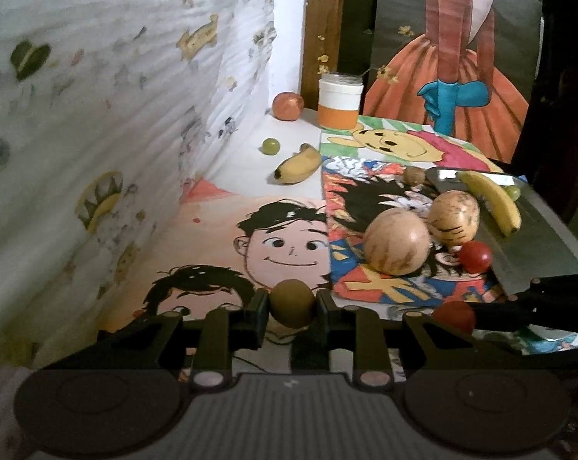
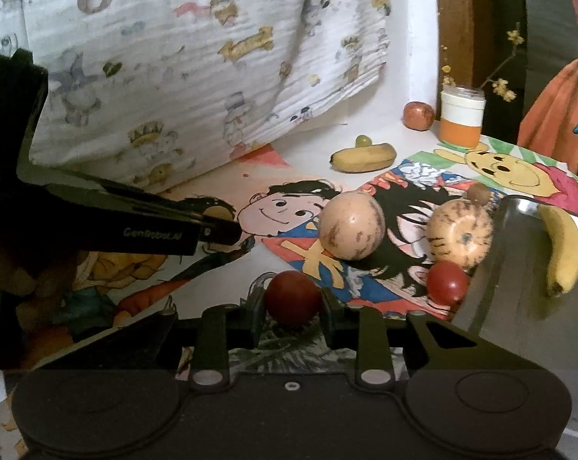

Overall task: Organize fruits
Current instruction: 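Grasp the brown kiwi with the left tool while the right tool grasps a red tomato, then carry the kiwi and tomato onto the metal tray with both tools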

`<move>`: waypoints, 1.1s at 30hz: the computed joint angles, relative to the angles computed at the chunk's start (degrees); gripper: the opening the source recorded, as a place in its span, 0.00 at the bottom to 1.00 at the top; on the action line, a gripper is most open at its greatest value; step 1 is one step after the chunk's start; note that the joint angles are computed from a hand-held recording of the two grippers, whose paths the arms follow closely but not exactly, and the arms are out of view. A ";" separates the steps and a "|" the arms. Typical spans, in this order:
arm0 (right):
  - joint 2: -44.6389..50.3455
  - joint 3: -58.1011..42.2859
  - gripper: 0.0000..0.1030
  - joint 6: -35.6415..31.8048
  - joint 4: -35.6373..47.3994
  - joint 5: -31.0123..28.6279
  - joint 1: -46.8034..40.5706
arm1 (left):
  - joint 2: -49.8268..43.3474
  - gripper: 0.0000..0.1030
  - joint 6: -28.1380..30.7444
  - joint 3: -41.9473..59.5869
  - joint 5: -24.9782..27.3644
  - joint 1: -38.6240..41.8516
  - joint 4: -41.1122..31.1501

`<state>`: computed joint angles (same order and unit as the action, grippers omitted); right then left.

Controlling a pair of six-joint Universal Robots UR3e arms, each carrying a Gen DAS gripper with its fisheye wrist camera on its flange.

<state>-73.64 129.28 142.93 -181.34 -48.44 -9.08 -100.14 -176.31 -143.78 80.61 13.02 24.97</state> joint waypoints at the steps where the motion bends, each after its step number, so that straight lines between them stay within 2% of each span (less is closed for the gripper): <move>1: -0.97 0.91 0.31 -0.04 0.06 0.63 -0.91 | 0.49 0.28 -0.35 0.06 0.04 -0.42 -0.39; 9: -10.95 7.81 0.31 -4.43 4.81 5.60 -11.22 | 1.38 0.28 -5.30 4.39 2.61 -7.75 -4.00; 20: -24.11 12.32 0.31 -18.23 22.35 12.23 -29.50 | -4.10 0.28 -12.33 15.69 7.71 -21.98 -8.27; 28: -26.98 14.20 0.31 -26.81 30.83 13.42 -38.79 | -9.29 0.28 -14.39 22.02 9.21 -28.49 -11.56; 33: -24.75 14.68 0.31 -29.31 30.60 12.81 -41.30 | -12.32 0.28 -14.95 26.07 10.33 -31.48 -14.65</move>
